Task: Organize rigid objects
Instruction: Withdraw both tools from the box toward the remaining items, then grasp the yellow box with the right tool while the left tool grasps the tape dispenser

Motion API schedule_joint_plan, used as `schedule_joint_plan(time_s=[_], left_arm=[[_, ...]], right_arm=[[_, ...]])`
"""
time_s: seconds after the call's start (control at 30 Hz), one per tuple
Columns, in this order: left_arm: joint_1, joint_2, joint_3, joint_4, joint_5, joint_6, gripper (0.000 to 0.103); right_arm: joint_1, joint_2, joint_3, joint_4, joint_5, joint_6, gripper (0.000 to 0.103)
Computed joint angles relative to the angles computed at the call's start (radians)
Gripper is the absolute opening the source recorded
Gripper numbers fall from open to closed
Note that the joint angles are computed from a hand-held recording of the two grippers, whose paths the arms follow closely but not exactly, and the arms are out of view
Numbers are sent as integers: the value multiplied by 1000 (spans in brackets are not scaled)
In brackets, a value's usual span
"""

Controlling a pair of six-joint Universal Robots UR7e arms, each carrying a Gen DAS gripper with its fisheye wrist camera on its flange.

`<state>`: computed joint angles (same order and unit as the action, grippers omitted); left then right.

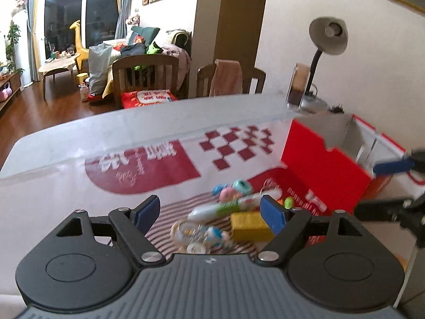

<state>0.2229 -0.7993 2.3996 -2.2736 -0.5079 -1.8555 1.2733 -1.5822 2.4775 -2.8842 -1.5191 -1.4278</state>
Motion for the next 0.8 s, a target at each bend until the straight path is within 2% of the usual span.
schedule_joint_plan(time_s=[0.23, 0.5, 0.7, 0.8], left_arm=[[18, 102, 42, -193, -33, 121, 82], [102, 158, 43, -240, -47, 157, 82], [144, 184, 36, -278, -47, 197, 82], [163, 185, 40, -289, -47, 190, 82]], right_arm=[[33, 93, 1, -58, -72, -13, 102], [58, 238, -9, -204, -158, -37, 98], [74, 321, -30, -247, -199, -61, 90], [85, 357, -40, -265, -216, -74, 82]])
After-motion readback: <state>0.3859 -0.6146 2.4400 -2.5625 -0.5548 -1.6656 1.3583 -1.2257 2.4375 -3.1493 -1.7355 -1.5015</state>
